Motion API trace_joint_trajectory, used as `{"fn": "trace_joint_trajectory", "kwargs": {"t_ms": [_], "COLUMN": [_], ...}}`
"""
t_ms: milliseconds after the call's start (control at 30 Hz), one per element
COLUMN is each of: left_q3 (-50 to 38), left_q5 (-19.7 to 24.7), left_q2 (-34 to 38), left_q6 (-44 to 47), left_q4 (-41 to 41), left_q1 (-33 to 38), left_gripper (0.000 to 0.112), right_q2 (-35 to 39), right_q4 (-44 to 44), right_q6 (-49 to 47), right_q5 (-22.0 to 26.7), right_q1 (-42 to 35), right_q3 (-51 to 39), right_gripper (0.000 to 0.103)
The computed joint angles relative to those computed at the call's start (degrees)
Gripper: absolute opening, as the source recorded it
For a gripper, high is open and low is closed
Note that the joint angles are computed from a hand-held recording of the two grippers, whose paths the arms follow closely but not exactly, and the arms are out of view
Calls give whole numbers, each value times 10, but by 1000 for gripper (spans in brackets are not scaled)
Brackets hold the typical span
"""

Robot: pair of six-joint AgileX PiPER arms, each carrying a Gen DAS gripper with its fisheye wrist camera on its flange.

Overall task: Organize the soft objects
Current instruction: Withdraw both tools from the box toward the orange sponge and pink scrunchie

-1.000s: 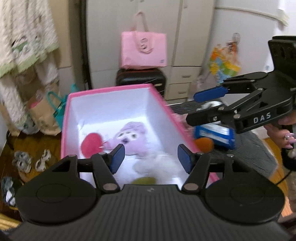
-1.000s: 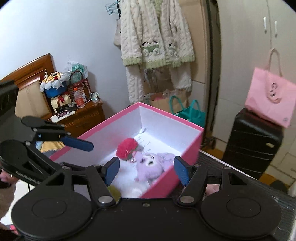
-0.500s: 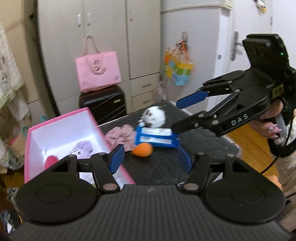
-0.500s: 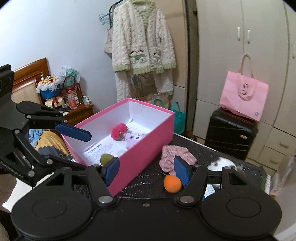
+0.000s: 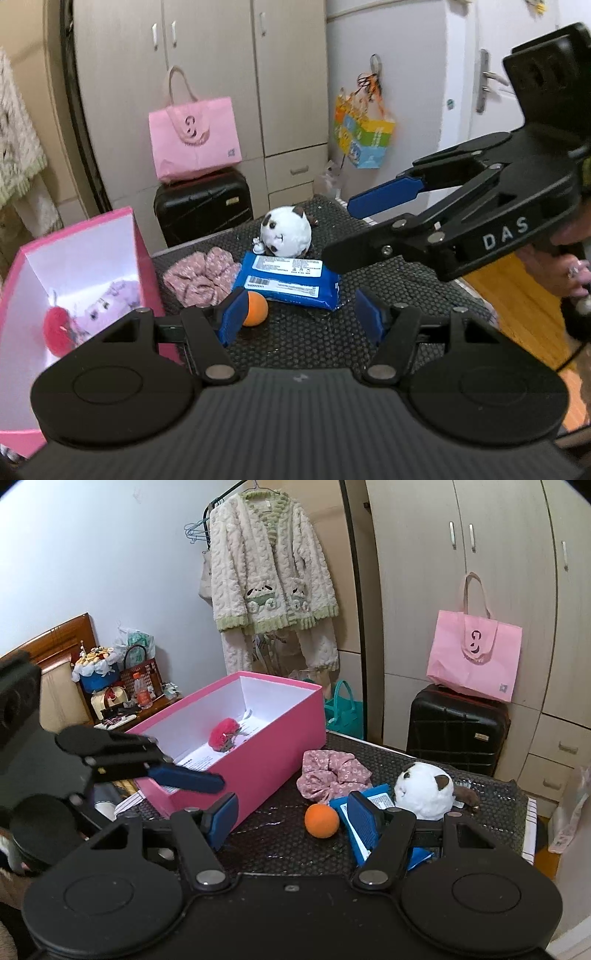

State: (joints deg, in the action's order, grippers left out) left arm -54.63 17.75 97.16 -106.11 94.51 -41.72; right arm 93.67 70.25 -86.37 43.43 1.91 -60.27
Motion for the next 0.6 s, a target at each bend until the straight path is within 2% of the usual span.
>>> {"fn": "trace_joint_trajectory", "kwargs": {"t_ms": [233, 333, 500, 600], "left_q3": [-65, -100, -154, -179], "left_q5": [24, 37, 105, 178], "left_q2": [72, 113, 194, 242], "left_q6": [-55, -55, -76, -120], "left_q4": [40, 16, -7, -7], "left_q1": [9, 17, 8, -11], "left_gripper": [63, 63, 63, 61], "right_q2": [75, 118, 212, 280], "right_q4": [44, 42, -9, -31], "right_q6": [-49, -47, 17, 58], "right_q5": [-6, 8, 11, 25], "right_q1": [3, 5, 27, 35], "right_q3": [-48, -98, -213, -290], "right_gripper": [70, 74, 75, 75]}}
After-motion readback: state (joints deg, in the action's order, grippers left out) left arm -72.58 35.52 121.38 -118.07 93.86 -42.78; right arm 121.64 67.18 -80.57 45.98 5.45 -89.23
